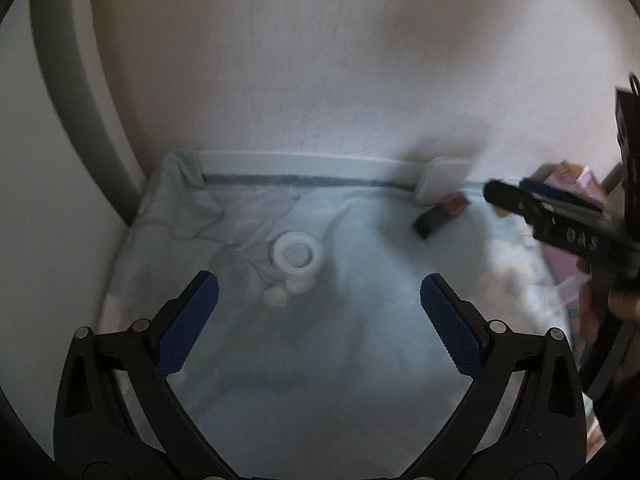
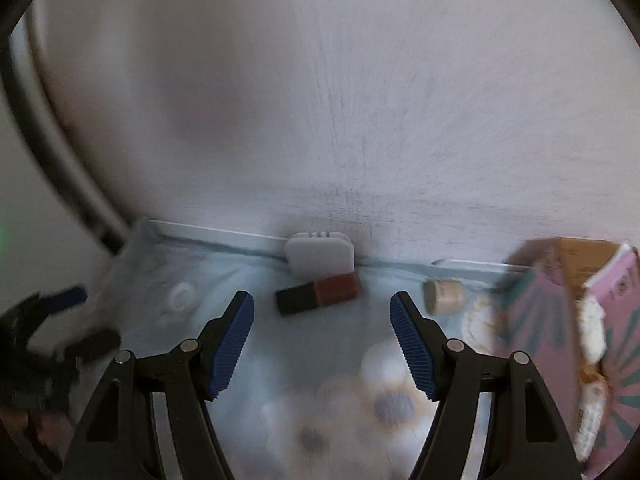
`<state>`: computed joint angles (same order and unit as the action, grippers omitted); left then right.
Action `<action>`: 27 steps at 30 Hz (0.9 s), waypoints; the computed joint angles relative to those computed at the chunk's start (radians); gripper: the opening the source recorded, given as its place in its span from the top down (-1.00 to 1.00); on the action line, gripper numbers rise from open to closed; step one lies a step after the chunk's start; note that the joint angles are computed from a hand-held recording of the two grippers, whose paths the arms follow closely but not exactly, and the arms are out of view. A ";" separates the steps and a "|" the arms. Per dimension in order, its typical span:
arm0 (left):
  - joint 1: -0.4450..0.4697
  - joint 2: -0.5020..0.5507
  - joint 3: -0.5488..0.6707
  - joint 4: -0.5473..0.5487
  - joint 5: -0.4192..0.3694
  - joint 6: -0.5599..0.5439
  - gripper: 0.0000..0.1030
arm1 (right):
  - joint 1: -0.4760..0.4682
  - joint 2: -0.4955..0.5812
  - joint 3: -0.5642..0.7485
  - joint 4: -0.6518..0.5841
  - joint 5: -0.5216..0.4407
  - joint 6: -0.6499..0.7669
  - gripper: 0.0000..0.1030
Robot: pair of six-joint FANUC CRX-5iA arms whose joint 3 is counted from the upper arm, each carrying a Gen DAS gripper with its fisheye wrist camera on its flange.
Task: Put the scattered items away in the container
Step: 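Move both open tools back to the bed toward the clear ring and white case, then grasp the clear ring with left tool while right tool grasps white square plastic case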
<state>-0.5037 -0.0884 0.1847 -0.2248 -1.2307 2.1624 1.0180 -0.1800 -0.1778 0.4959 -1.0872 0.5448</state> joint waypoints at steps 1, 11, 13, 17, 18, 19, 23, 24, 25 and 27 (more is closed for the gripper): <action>0.004 -0.002 -0.023 -0.008 0.024 0.003 -0.95 | -0.007 0.012 -0.008 0.011 0.018 -0.008 -0.29; 0.056 -0.005 -0.125 0.008 0.151 -0.032 -0.93 | -0.059 0.148 -0.041 0.101 0.123 -0.104 -0.29; 0.059 -0.004 -0.131 0.010 0.158 -0.037 -0.93 | -0.061 0.151 -0.051 0.120 0.141 -0.122 -0.29; 0.056 0.005 -0.137 0.015 0.173 -0.046 -0.86 | -0.068 0.169 -0.045 0.132 0.153 -0.111 -0.30; 0.051 0.009 -0.135 0.012 0.174 -0.048 -0.75 | -0.069 0.173 -0.042 0.129 0.153 -0.107 -0.41; 0.040 0.020 -0.120 -0.006 0.160 -0.045 -0.71 | -0.069 0.173 -0.044 0.130 0.161 -0.107 -0.46; 0.020 0.037 -0.093 -0.031 0.146 -0.049 -0.29 | -0.058 0.165 -0.073 0.174 0.170 -0.132 -0.46; 0.018 0.039 -0.091 -0.035 0.145 -0.049 -0.12 | -0.060 0.159 -0.079 0.175 0.178 -0.145 -0.46; 0.015 0.040 -0.087 -0.041 0.143 -0.048 0.05 | -0.062 0.156 -0.080 0.172 0.182 -0.157 -0.45; 0.008 0.044 -0.078 -0.054 0.134 -0.044 0.22 | -0.063 0.153 -0.077 0.167 0.178 -0.181 -0.41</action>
<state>-0.4958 -0.0447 0.1064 -0.2785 -1.0972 2.1181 0.9548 -0.0265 -0.2547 0.6630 -0.9090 0.3640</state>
